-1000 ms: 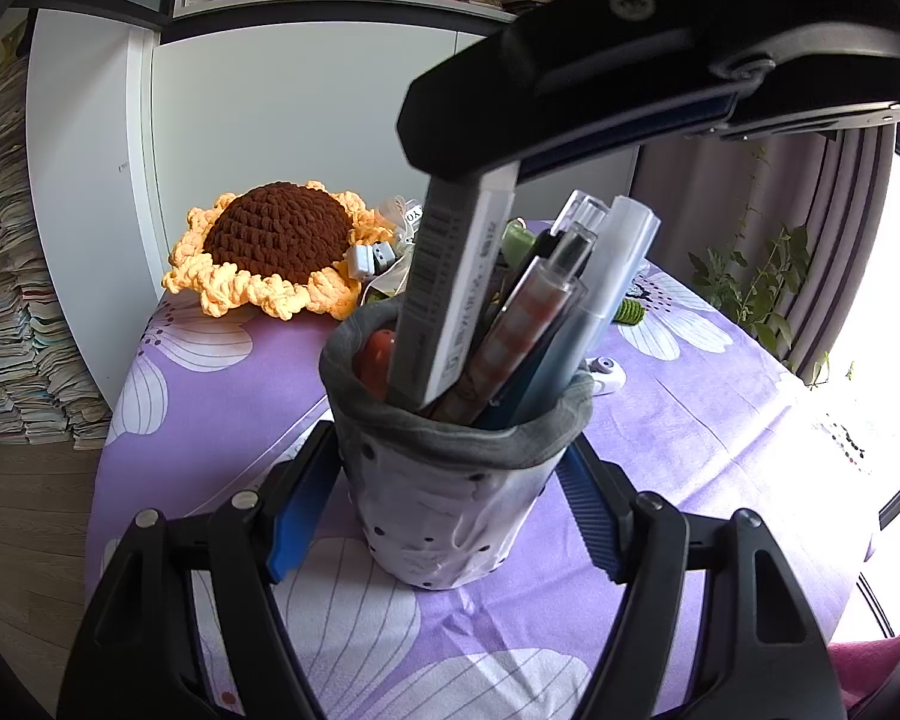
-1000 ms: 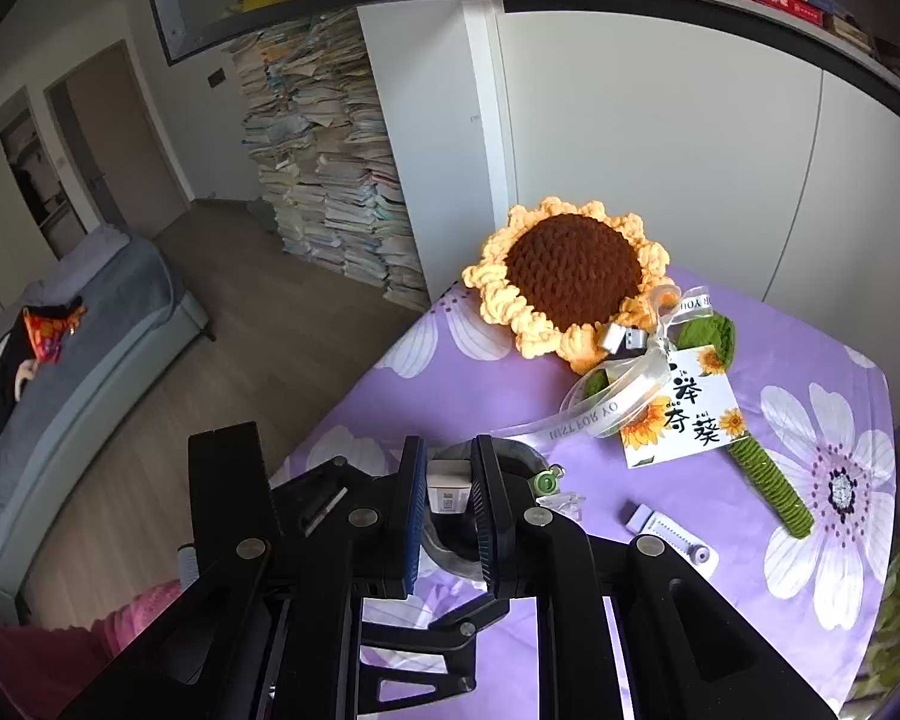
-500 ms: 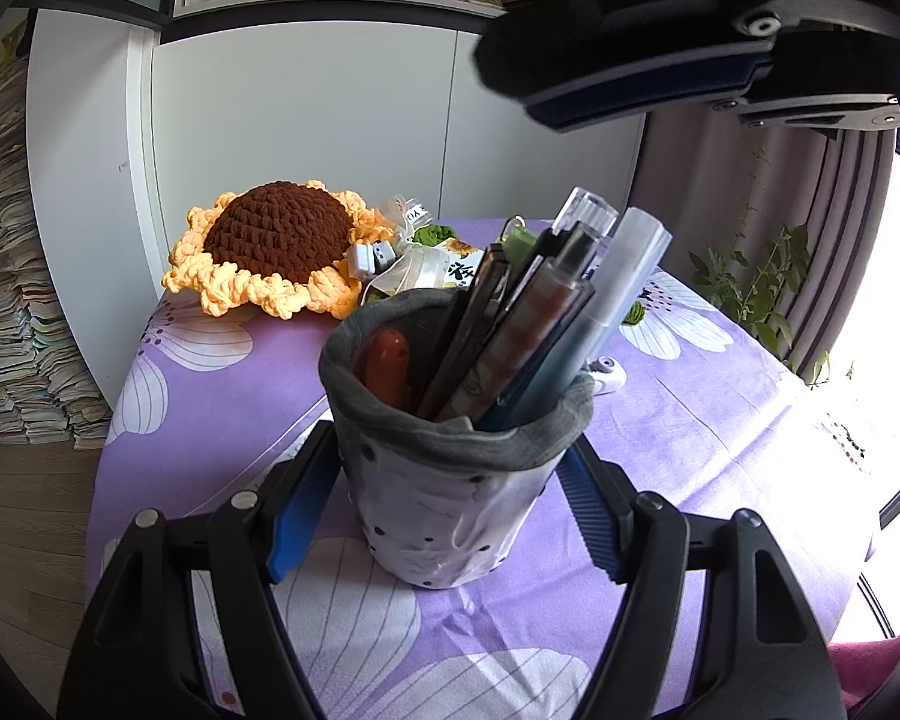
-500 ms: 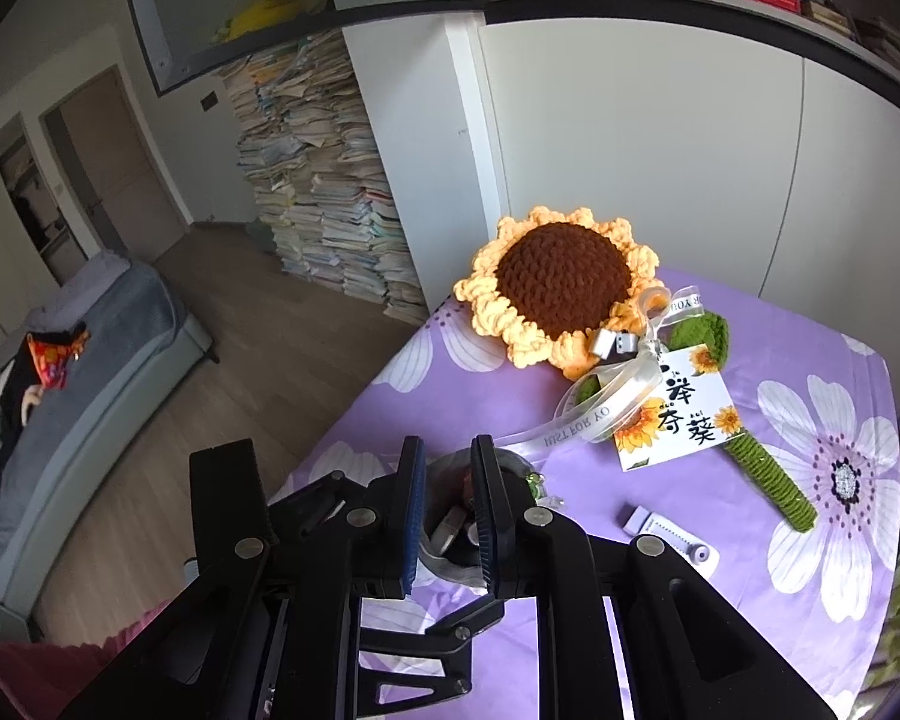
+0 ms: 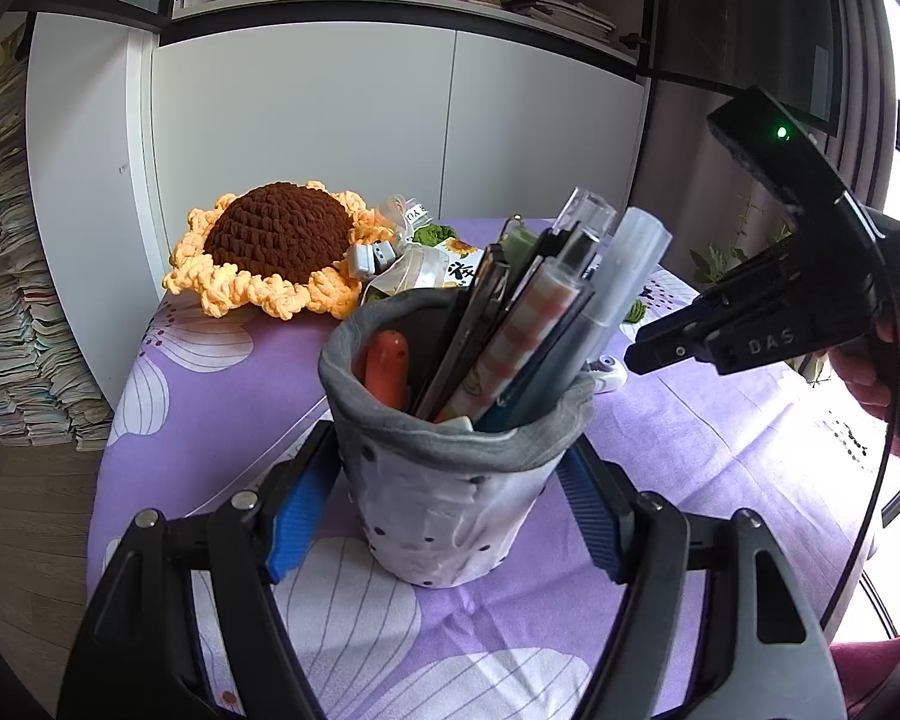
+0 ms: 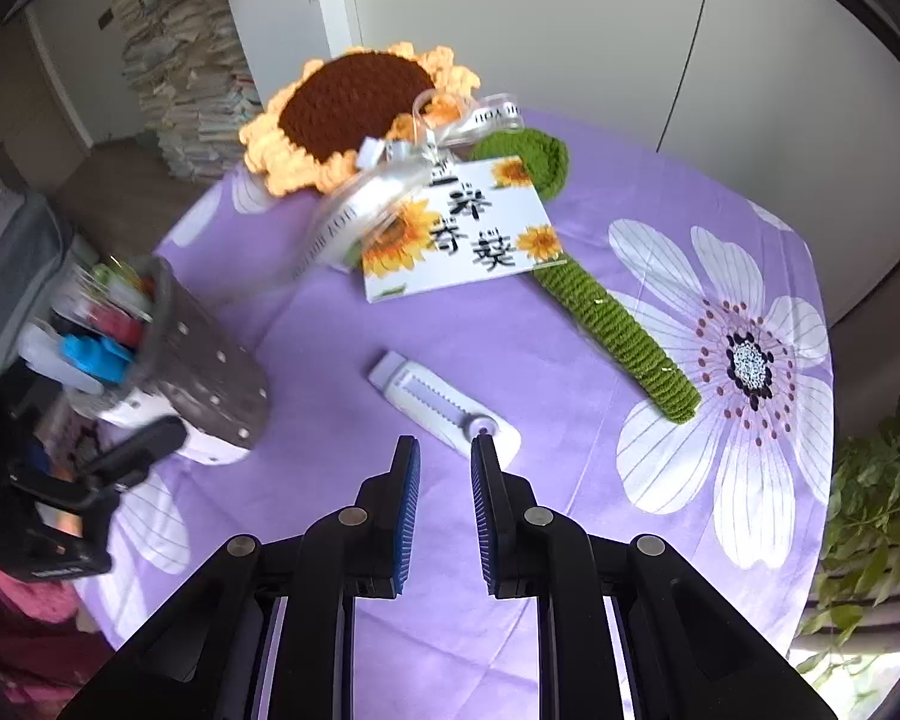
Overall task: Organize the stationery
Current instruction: 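Move the open right gripper to the white correction tape and grasp it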
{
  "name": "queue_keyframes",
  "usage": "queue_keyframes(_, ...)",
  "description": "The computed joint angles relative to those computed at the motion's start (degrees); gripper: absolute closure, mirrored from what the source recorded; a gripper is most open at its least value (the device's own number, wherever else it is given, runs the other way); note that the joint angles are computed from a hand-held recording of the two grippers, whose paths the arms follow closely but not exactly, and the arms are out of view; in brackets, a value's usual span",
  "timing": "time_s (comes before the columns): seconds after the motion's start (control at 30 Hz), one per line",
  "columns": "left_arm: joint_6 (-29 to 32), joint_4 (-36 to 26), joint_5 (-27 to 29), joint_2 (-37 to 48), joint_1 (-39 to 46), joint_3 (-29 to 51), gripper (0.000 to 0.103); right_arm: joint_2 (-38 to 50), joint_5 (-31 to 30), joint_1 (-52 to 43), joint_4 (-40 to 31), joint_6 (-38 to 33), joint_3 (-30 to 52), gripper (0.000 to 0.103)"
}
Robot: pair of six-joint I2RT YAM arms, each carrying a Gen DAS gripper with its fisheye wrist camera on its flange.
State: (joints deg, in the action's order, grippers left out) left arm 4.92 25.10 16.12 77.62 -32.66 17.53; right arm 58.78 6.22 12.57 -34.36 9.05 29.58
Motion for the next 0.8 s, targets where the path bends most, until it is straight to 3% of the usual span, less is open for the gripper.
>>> queue_keyframes(0.07,0.0,0.0,-0.1,0.0,0.0,0.0,0.031,2.5,0.7,-0.7,1.8,-2.8,-0.6,0.083)
queue_keyframes(0.13,0.0,0.0,0.0,0.0,0.0,0.0,0.031,2.9,0.0,-2.0,3.3,-4.8,-1.3,0.06)
queue_keyframes(0.2,0.0,0.1,0.0,0.0,0.0,0.0,0.031,2.7,-0.5,-3.2,5.0,-6.5,-2.3,0.05)
queue_keyframes(0.33,0.0,0.0,-0.1,0.0,0.0,0.0,0.031,2.3,-2.1,-4.9,6.6,-7.6,-4.0,0.049)
queue_keyframes(0.73,0.0,0.0,0.0,0.0,0.0,0.0,0.031,12.0,8.6,-6.2,14.9,-3.2,-2.7,0.049)
queue_keyframes(0.8,0.0,0.0,-0.1,0.0,-0.1,0.0,0.031,14.1,7.6,-7.5,17.2,-2.5,-1.3,0.049)
